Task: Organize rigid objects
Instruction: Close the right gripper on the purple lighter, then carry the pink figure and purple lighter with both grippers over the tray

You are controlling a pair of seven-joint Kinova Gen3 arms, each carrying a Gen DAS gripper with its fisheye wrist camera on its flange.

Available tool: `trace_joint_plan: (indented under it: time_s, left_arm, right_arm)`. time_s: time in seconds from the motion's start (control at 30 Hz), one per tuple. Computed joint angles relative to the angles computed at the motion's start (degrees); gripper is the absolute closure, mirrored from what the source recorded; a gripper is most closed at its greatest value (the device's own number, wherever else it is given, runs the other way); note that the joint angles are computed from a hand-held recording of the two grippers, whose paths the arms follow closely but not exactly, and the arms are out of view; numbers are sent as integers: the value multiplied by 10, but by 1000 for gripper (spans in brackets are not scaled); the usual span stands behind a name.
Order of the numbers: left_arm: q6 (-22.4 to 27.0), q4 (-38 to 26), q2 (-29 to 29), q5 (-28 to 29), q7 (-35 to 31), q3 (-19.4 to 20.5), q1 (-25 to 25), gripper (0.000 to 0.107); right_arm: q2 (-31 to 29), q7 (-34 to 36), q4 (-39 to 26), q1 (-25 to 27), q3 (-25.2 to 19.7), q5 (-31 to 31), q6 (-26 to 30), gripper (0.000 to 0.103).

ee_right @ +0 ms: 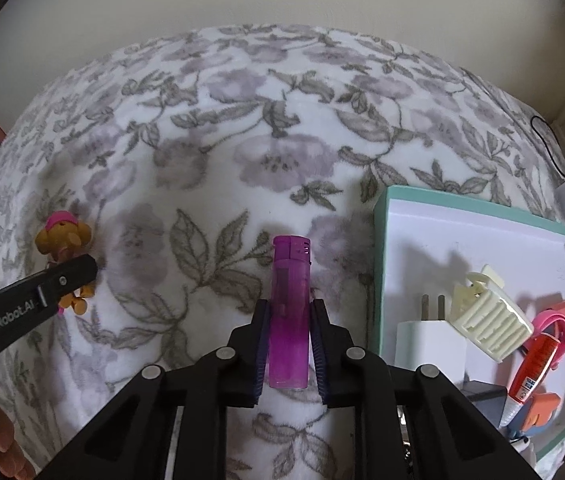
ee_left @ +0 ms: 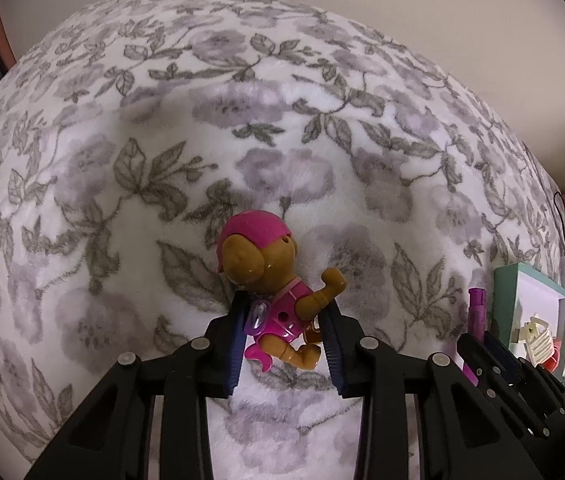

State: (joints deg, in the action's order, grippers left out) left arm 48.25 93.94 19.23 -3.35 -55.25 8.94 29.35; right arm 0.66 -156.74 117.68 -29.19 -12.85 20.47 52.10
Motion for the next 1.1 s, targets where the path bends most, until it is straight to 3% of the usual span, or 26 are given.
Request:
trace_joint_plan:
  time_s: [0.4,0.73,0.87,1.1]
  left_arm:
    - [-4,12,-58,-54,43,8,33,71]
    - [-1,-2,-93,-102,74,45,83,71]
    - [-6,-13,-91,-93,62,58,96,71]
    - [14,-48,-67,-103,59,65,140,71]
  right_arm:
    - [-122,8,35,38,-23,-44,5,82]
    - [-267,43,70,126,-29,-92,52,82]
    - [-325,62,81,163,-20,-108,77,82]
    - [-373,111,91,229,9,-117,103,82]
